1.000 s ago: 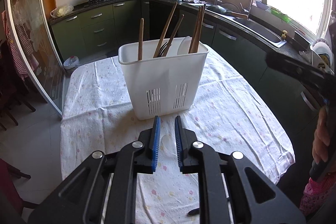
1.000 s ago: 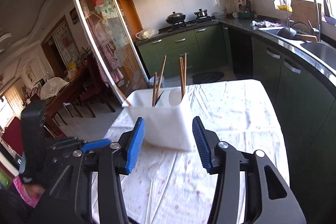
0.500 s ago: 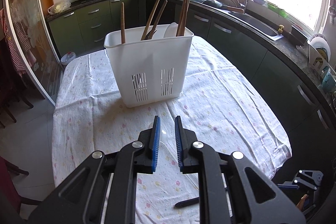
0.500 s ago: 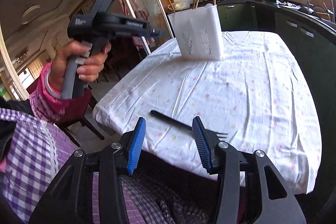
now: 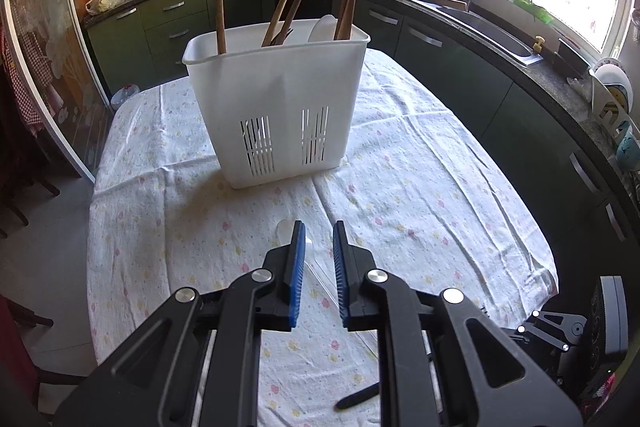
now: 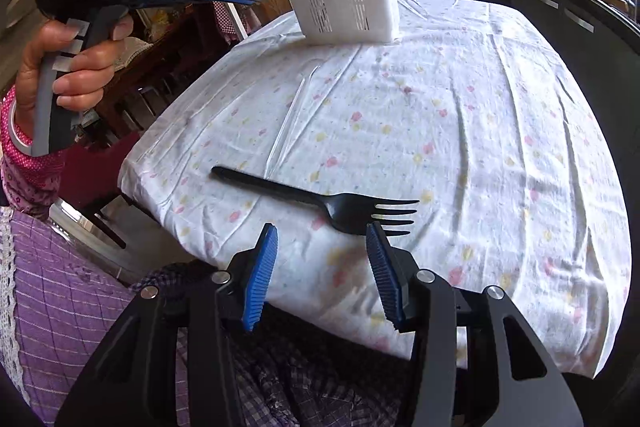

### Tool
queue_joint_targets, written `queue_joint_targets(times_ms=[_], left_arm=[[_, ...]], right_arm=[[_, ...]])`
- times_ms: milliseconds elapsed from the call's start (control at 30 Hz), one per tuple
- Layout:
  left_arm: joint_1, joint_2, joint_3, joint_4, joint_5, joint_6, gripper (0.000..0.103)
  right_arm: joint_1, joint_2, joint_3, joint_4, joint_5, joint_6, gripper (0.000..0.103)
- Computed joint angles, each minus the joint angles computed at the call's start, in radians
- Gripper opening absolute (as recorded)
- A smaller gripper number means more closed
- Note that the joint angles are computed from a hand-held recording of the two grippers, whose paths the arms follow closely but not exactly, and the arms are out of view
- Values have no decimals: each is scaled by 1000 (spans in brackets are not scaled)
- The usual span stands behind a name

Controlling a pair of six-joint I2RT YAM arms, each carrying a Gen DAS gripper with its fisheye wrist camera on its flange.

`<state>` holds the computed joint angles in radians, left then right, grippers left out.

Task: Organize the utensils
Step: 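Move the left gripper to the clear spoon while the right gripper approaches the black fork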

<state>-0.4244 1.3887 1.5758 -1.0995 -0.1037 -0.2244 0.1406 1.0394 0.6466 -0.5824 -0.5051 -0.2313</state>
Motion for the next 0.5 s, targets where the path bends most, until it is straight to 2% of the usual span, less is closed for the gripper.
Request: queue_joint_targets(times_ms=[167,300,400,500], left_arm=[[3,10,-9,-1,-3,0,13],[27,55,-4,-25,-16,-23,21],[54,97,-18,-45,-1,-41,22],[76,141,-48,-35,1,-80,22]], right_arm=[[34,171,105,106,27,27,48],[83,304,206,184,64,105,48],[111,313,228,229,80,150,48],[97,268,215,233,52,192,50]])
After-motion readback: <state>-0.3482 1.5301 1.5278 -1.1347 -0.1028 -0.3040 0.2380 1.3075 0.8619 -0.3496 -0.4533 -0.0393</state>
